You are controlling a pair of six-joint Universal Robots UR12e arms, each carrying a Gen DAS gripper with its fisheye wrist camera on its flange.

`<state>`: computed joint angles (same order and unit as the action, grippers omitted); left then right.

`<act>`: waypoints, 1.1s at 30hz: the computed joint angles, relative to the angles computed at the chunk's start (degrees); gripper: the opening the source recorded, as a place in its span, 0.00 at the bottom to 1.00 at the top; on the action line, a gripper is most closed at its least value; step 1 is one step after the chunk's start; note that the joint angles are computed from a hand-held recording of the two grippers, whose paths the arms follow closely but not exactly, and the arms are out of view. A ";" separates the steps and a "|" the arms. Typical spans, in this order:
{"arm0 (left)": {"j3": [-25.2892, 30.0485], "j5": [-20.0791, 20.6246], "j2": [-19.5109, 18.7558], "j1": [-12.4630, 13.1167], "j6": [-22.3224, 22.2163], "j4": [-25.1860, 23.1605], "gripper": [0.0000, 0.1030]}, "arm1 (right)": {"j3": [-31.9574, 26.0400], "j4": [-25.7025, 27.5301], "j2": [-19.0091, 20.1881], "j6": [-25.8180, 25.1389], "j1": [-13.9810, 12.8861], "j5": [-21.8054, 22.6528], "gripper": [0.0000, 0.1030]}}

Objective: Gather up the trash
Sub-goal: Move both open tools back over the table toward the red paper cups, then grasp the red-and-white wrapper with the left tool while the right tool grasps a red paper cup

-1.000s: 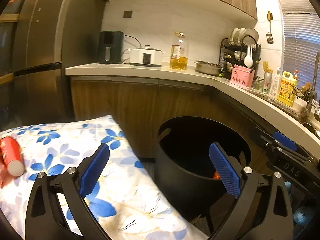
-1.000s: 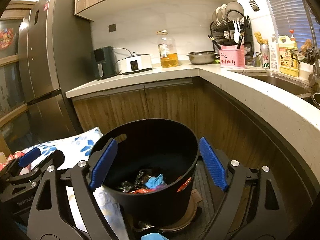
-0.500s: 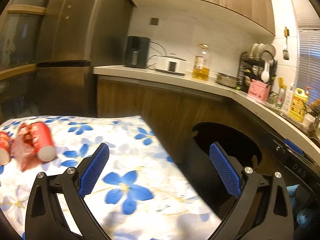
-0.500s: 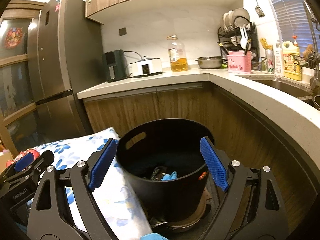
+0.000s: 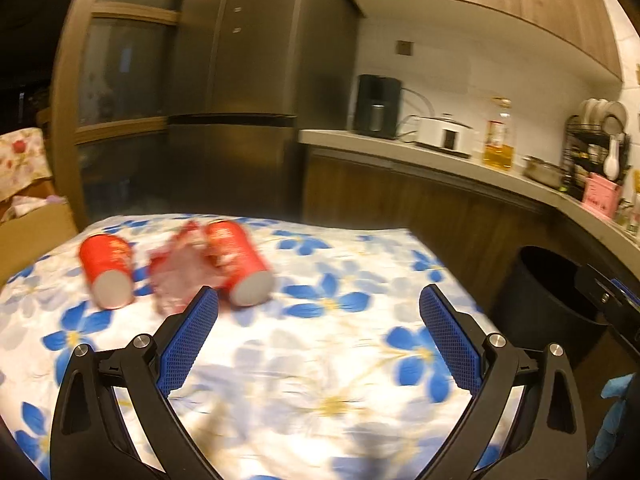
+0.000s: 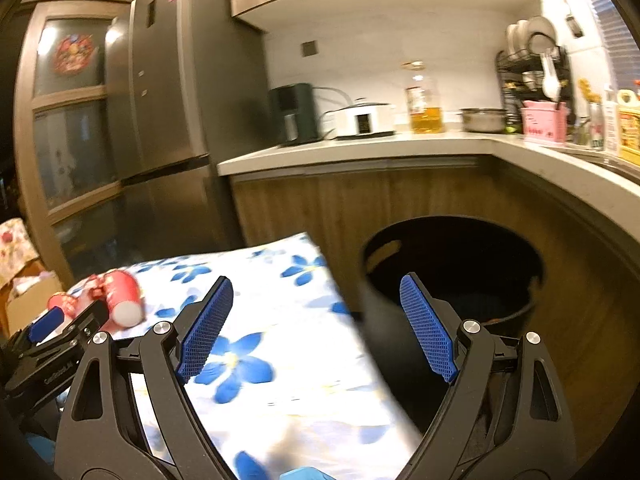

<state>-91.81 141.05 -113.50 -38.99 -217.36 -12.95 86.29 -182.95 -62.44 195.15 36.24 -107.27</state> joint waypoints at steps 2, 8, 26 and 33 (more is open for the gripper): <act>-1.05 1.32 0.75 0.39 -1.27 -1.17 0.93 | -0.95 0.42 0.71 -0.49 0.47 0.87 0.82; -3.31 5.43 2.03 2.13 -2.03 -0.97 0.93 | -4.12 1.73 2.92 -1.64 1.71 3.06 0.82; -3.86 -2.52 3.28 7.20 -5.83 -8.77 0.43 | -11.28 5.38 7.57 -3.99 2.93 6.52 0.82; -4.97 -4.84 3.92 7.39 -4.56 -7.20 0.18 | -13.85 8.20 9.33 -6.83 3.43 9.88 0.82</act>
<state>-96.78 136.20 -109.58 -31.59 -221.92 -20.15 72.44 -174.76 -53.11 188.32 39.67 -97.39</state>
